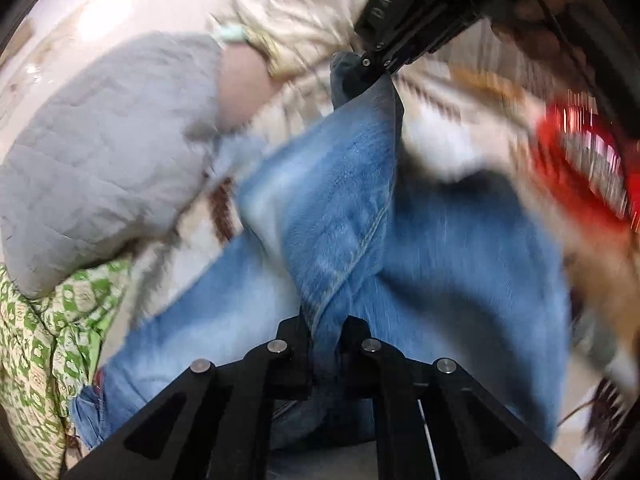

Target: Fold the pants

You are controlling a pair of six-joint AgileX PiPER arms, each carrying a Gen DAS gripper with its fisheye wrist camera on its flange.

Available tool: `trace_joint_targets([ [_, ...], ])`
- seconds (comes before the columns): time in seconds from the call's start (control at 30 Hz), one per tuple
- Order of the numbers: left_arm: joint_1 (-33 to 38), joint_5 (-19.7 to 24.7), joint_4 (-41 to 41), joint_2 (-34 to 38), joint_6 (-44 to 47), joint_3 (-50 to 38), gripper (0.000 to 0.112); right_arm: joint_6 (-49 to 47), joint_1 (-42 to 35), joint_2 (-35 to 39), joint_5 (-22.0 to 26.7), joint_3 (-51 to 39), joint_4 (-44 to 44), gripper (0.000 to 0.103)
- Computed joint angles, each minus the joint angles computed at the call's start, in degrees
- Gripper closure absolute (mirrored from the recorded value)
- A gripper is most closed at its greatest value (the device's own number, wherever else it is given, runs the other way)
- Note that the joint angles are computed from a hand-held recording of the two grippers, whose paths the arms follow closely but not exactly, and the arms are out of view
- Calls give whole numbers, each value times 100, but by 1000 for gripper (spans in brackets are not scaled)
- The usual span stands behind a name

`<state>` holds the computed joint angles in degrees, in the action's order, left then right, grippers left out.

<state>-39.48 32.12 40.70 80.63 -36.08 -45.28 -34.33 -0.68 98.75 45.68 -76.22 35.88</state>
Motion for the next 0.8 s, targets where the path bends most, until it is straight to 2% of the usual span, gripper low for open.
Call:
trace_joint_targets([
  [0.03,34,-17,-35,-87,-19,-78,105,-15,4,-185,-112,-16,-31,92],
  [0.1,266,-149,-610,-130,365,-402,105,178,86,-522,-356,-165,-289,92],
  [0.2,276,-69,-703,328,413,-833,105,1260,490,-593,-638,-602,-1529,92],
  [0.3,313,174,-1208,1131,755,-1325,105,2518,864,159,-265,-1422,-2858,92],
  [0.37,382,118,-1555,1462,977,-1402,105,3054,892,828,168,-1952,-3303,92],
  [0.47,451,264,-2200,1908,1376,-1582,104,3268,623,1762,792,-2534,-3015,78],
  [0.5,417,206,-2122,1879,1266,-1504,102,3192,490,1870,862,-2502,-2814,60],
  [0.53,350,201,-1931,1799,1017,-1440,90,2955,308,1887,843,-2389,-2432,29],
  [0.57,348,94,-1624,1626,831,-1283,55,2799,198,1774,764,-2189,-2253,17],
  [0.6,296,210,-1445,1497,536,-1250,36,2611,56,1544,567,-1904,-2091,10],
  [0.63,365,131,-1372,1139,326,-1004,17,2410,-51,1362,447,-1723,-1951,10],
  [0.7,542,-182,-1875,493,593,-631,17,1824,-361,985,441,-1398,-1441,10],
  [0.73,606,-196,-2206,93,832,-467,17,1450,-568,693,497,-1142,-1080,9],
  [0.8,537,-151,-2309,-581,862,-153,17,709,-913,73,637,-526,-452,5],
])
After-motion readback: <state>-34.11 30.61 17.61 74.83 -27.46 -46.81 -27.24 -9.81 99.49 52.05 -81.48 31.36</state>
